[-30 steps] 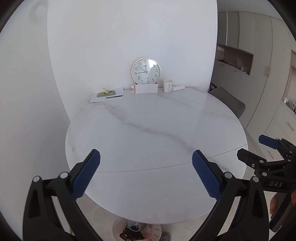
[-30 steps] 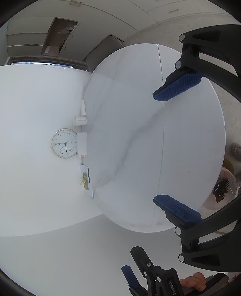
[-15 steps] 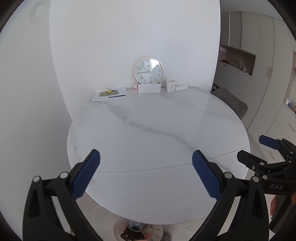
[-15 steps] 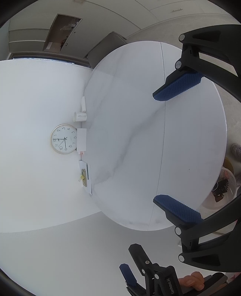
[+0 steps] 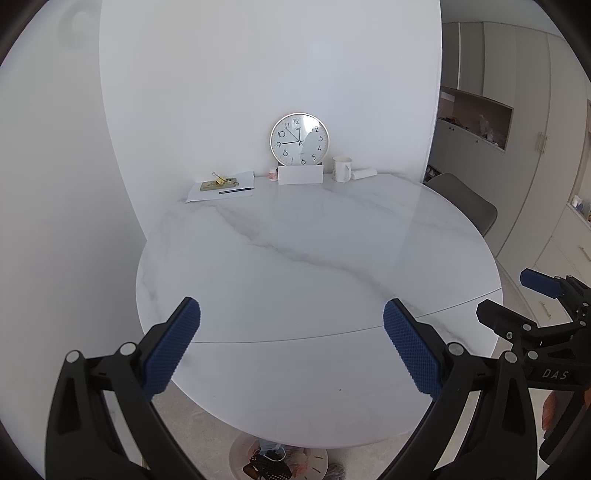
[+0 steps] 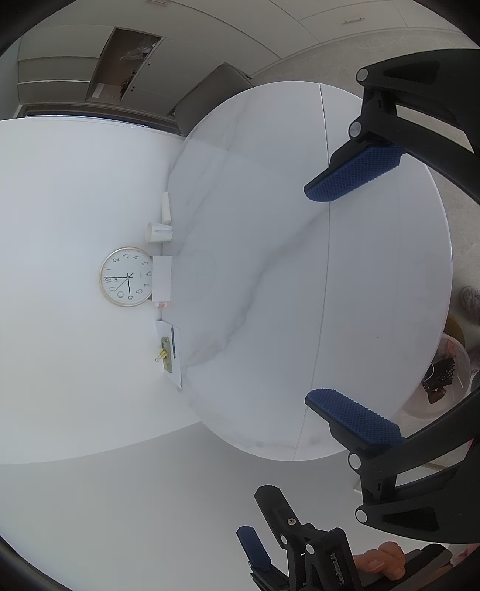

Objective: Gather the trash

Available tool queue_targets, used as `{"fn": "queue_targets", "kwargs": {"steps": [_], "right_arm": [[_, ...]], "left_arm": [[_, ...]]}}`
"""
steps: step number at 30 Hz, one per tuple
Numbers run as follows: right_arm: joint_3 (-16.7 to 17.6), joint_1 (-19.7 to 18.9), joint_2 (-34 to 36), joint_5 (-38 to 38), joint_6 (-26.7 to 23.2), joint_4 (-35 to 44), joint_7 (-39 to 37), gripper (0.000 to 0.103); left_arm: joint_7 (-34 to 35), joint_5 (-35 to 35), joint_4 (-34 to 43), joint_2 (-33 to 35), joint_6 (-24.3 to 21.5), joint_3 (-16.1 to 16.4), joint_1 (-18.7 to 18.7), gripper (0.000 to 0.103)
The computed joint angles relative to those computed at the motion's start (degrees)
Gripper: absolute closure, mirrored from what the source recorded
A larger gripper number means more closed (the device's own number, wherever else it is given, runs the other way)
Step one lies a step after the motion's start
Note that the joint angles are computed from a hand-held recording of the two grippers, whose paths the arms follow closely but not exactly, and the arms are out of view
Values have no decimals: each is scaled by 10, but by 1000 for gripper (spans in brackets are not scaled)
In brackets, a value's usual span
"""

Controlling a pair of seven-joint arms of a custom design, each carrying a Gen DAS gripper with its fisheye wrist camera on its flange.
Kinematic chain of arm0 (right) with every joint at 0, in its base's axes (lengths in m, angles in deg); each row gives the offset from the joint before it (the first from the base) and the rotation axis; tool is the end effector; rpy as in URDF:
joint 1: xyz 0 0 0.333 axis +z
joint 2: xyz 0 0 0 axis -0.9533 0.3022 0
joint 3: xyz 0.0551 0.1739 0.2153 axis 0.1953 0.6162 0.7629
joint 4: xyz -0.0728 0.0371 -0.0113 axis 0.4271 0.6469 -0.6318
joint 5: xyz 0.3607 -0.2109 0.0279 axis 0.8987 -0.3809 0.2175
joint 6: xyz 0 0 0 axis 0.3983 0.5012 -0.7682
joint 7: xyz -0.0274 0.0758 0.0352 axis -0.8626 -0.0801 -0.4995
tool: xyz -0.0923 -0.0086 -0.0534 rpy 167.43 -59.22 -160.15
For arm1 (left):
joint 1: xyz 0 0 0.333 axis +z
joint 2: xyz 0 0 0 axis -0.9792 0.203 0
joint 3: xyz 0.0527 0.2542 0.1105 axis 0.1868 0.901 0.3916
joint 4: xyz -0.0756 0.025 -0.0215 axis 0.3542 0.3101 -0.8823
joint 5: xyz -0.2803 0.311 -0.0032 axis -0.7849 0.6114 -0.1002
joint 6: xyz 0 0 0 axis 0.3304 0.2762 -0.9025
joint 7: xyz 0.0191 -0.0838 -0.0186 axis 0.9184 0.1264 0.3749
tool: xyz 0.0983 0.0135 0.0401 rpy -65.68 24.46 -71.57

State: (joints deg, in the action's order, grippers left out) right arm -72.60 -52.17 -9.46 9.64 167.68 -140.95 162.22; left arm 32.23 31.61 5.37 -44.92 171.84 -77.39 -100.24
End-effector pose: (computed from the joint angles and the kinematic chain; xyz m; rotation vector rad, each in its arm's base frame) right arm 0.6968 0.3050 0.6264 -1.9547 1.3202 -0.5422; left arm 0.6620 -0.2837 0.6597 -1.8159 1.5297 -0.7136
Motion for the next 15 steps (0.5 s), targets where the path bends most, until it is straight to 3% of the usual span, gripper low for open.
{"fn": "queue_targets", "kwargs": {"steps": [15], "right_arm": [[0, 0, -8, -1, 4, -12, 2, 2]], "left_arm": [[6, -6, 4, 3, -2, 1, 1, 8]]}}
